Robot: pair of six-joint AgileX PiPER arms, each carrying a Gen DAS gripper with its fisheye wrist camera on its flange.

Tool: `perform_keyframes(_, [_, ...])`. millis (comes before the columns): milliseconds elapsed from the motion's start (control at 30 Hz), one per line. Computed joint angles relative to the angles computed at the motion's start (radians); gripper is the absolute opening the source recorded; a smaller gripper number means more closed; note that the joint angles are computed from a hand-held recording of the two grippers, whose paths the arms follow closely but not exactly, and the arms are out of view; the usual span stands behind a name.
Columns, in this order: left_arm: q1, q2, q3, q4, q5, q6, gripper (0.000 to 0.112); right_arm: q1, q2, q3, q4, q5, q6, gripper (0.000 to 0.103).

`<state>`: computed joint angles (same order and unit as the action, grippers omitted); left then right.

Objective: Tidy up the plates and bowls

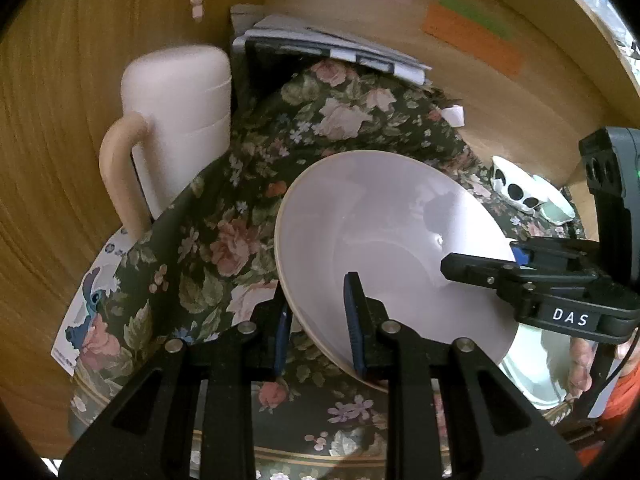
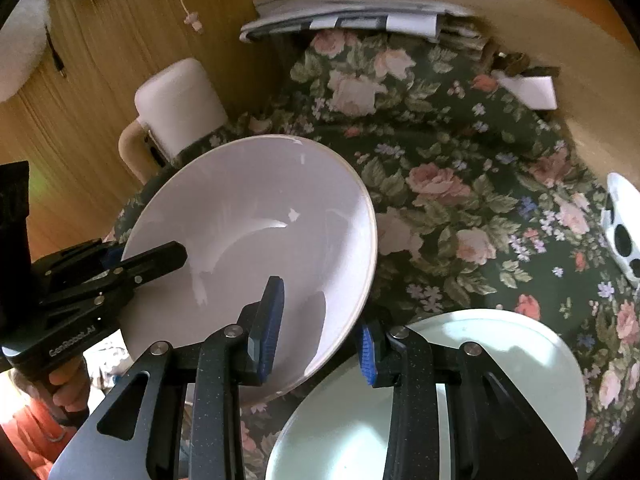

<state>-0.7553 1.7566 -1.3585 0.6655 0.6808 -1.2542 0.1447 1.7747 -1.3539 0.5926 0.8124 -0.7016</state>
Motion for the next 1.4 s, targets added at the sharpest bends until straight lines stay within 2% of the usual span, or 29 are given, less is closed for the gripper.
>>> perform_keyframes(400, [0.024,0.007,0.050,0.000,-0.070,-0.039,0.025,0.018,0.037,-0.031,-0.048,0.019,0.013,0.032])
perform_keyframes(667, [0.018,0.019,0.025,-0.004,-0.040,-0.023,0.027,-0.014,0.021,-0.023,-0.012,0.023,0.002,0.034])
perform_keyframes(700, [0.015,0.019,0.021,0.009,-0.030,-0.032,0.028,-0.023,0.008,-0.013,0.002,0.017,-0.012,0.035])
perform_keyframes(800, [-0.011,0.005,0.008,0.085,0.021,-0.084,0.045,-0.049,-0.045,0.028,0.044,-0.025,-0.056,0.044])
perform_keyframes(833, [-0.015,-0.002,0.009,0.104,0.026,-0.097,0.049,-0.060,-0.064,0.041,0.061,-0.036,-0.073,0.050])
perform_keyframes(933, [-0.034,-0.012,-0.018,0.136,0.057,-0.101,0.053,-0.096,-0.112,0.076,0.113,-0.066,-0.123,0.058])
perform_keyframes(1167, [-0.070,0.041,-0.155,0.126,0.103,-0.019,0.067,-0.179,-0.151,0.091,0.161,-0.072,-0.170,0.059])
perform_keyframes(1400, [-0.092,0.162,-0.371,0.064,0.151,0.123,0.072,-0.287,-0.150,0.084,0.183,-0.060,-0.192,0.059])
